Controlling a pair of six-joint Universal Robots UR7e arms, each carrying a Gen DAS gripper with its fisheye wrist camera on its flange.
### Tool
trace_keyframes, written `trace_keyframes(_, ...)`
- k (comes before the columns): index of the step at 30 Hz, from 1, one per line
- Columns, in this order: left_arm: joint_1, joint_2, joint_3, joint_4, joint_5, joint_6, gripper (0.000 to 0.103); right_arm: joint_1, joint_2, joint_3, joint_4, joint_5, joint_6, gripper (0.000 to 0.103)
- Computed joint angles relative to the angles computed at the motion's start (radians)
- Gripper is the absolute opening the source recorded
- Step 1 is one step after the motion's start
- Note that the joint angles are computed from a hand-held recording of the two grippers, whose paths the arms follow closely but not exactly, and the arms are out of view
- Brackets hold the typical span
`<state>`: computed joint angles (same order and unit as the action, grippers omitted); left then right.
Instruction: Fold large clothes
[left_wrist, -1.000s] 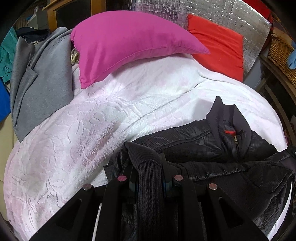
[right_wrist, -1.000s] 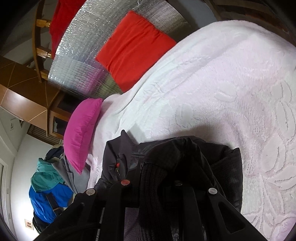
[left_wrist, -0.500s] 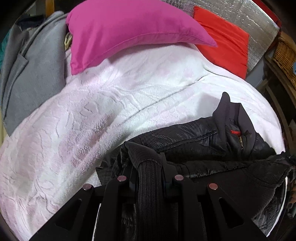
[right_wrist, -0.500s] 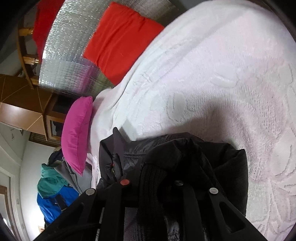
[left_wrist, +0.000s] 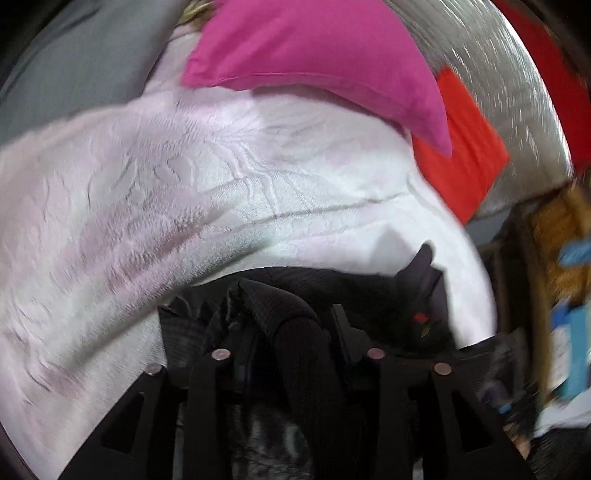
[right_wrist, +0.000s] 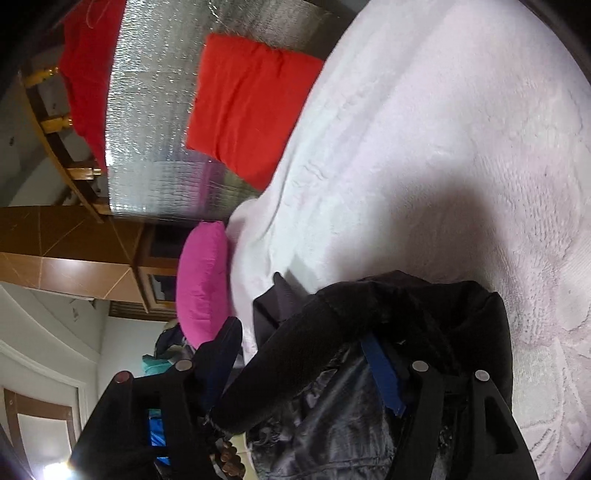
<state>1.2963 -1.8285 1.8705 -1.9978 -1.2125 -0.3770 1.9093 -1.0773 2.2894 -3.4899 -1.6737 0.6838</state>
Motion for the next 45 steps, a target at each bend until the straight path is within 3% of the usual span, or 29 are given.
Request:
trace_keyframes(5,0.066,0.000,-0.020,-0.066,-0.153,-0.102,0.057,-0.002,-0.020,0.030,-0.043,-0.011,-0.009,0.071)
trace_keyframes(9,0.068,-0.016,-0.023,-0.148,-0.154,-0.118,0.065,-0.005,-0.039,0.049,-0.090,-0.026,-0.018,0.071)
trace_keyframes(12,0.025,-0.027,-0.031,-0.148,-0.051,-0.067,0.068,0.007,-0.060,0.046,-0.065,-0.050,-0.058,0.071)
trace_keyframes(16,-0.017,-0.006,-0.035,-0.067,0.043,0.065,0.068,0.043,-0.071,-0.009,0.090,-0.145,-0.160,0.071)
trace_keyframes(22,-0.048,0.051,-0.006,-0.008,0.121,0.208,0.068,0.084,-0.003,-0.146,0.373,-0.311,-0.338,0.071)
trace_keyframes(25,-0.062,0.069,0.009,-0.028,0.165,0.248,0.068,0.102,0.029,-0.183,0.401,-0.377,-0.412,0.071)
trace_keyframes(30,-0.061,0.097,0.005,-0.017,0.203,0.285,0.068,0.103,0.050,-0.221,0.461,-0.397,-0.454,0.068)
trace_keyframes(31,-0.065,0.099,0.008,-0.018,0.217,0.294,0.067,0.110,0.060,-0.231,0.477,-0.411,-0.457,0.062)
trace_keyframes(32,-0.075,0.099,0.014,-0.020,0.244,0.306,0.056,0.120,0.073,-0.253,0.513,-0.454,-0.464,0.048)
trace_keyframes(33,-0.085,0.101,0.018,-0.012,0.275,0.309,0.038,0.130,0.084,-0.272,0.550,-0.496,-0.465,0.036)
trace_keyframes(34,-0.090,0.102,0.017,0.000,0.288,0.311,0.031,0.136,0.091,-0.279,0.558,-0.510,-0.465,0.024)
trace_keyframes(35,-0.094,0.094,0.022,-0.017,0.289,0.325,0.023,0.156,0.098,-0.286,0.551,-0.546,-0.480,0.020)
trace_keyframes(38,-0.115,0.059,0.043,-0.104,0.297,0.386,0.019,0.213,0.104,-0.285,0.449,-0.618,-0.556,0.018)
trace_keyframes(41,-0.057,0.118,0.002,-0.085,0.280,0.334,0.019,0.156,0.100,-0.277,0.498,-0.656,-0.454,0.018)
trace_keyframes(45,-0.020,0.151,0.018,-0.136,0.288,0.343,0.023,0.110,0.128,-0.241,0.439,-0.641,-0.417,0.018)
